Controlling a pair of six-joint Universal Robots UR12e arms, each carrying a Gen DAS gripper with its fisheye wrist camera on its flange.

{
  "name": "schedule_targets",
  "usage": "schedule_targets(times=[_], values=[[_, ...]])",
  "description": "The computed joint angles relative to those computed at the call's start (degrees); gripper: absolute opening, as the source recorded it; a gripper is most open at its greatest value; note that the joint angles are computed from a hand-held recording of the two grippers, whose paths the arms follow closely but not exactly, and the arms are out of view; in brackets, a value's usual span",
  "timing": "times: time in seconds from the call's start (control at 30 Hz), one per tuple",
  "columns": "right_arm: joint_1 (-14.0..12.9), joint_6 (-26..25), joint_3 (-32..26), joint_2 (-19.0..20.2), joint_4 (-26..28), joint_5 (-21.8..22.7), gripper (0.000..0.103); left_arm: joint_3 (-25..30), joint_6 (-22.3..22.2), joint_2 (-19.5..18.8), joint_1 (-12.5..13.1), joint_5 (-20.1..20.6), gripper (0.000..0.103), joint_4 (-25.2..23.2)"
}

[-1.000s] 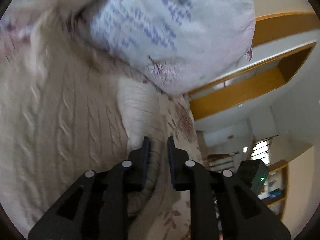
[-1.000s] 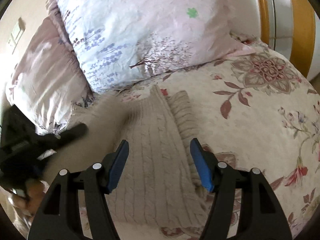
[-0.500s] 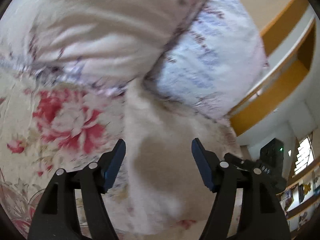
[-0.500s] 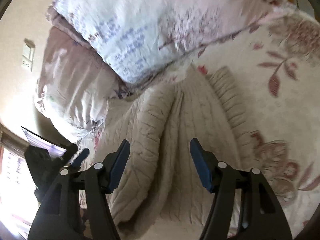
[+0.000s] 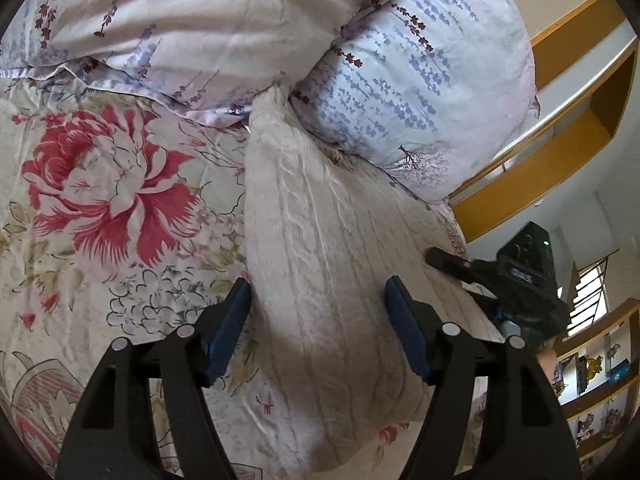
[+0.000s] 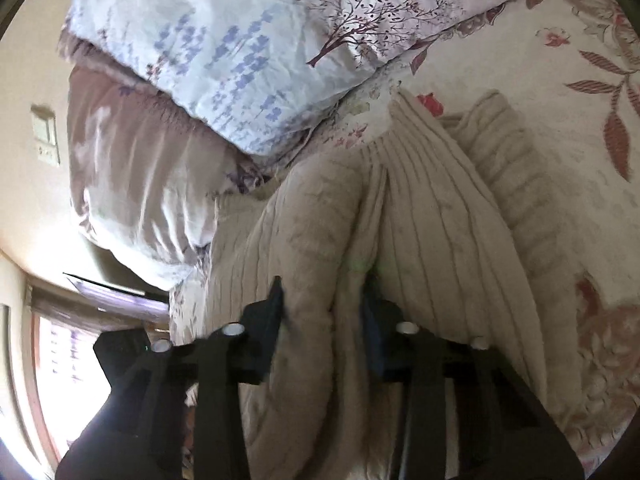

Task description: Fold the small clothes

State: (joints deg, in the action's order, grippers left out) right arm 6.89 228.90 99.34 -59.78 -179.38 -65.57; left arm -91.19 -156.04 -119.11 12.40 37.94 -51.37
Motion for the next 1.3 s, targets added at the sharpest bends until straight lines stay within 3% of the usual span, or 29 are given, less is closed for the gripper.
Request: schedule_targets(times=[0.03,0.2,0.33,0.43,0.7,0.77,0.87,0.93,0.97,1.03,1.1,1.23,1.3], values=[[0.14,-0.7,-0.3,0.08,0.27,-0.54,0.02,0.21,-0.29,-0.16,-0.07,-0.26,0.074,-0.21],[2.62,-9.46,-0.8,-2.19,1.11,-11.35,0.017,0.06,-2.02,-0.18,0.32,-1.18,0.077,0.57],[4.15,-14.89,-0.27,-4.34,1.78,-19.97,0.017,-0.22,-0.86,0.03,0.51,-2.09,0.077,0.23],[4.96,-16.96,-0.16,-5.38,5.21,-26.26,0.017,-0.72,1.38,0.25,0.41,-2.9,0.077,0.57],[5.43,-19.18,0.46,-6.27,5.19,-32.85,0.016,-0.59,6.38,0.35,0.29,-4.36,0.075,-2.84],[5.18,-18.77,0.79,-6.34,4.63,-33.4,0.016,-0.46,7.37,0.28,0.25,-4.73,0.075,-3.56],[4.87,-18.08,-0.31,-5.49,11.18,-34.94,0.016,-0.06,9.65,0.2,0.09,-4.79,0.074,-5.65],[4.06,-14.88,-0.34,-4.93,14.69,-33.17,0.019,0.12,10.51,0.16,0.04,-4.64,0.074,-6.45],[3.58,-13.31,0.3,-4.95,14.05,-31.97,0.023,0.14,10.96,0.19,0.0,-4.53,0.074,-6.8],[3.28,-10.99,1.21,-5.97,14.25,-32.14,0.045,0.22,11.27,0.25,-0.1,-4.16,0.074,-7.29],[3.09,-9.3,2.55,-7.26,12.67,-32.04,0.054,0.53,11.56,0.33,-0.18,-3.78,0.074,-8.78],[2.14,-6.42,7.2,-10.12,5.45,-26.33,0.055,0.76,11.82,0.66,-0.08,-4.53,0.074,-11.44],[1.88,-5.59,9.05,-11.06,3.17,-23.44,0.054,0.19,11.16,1.23,-0.04,-4.0,0.074,-10.32]])
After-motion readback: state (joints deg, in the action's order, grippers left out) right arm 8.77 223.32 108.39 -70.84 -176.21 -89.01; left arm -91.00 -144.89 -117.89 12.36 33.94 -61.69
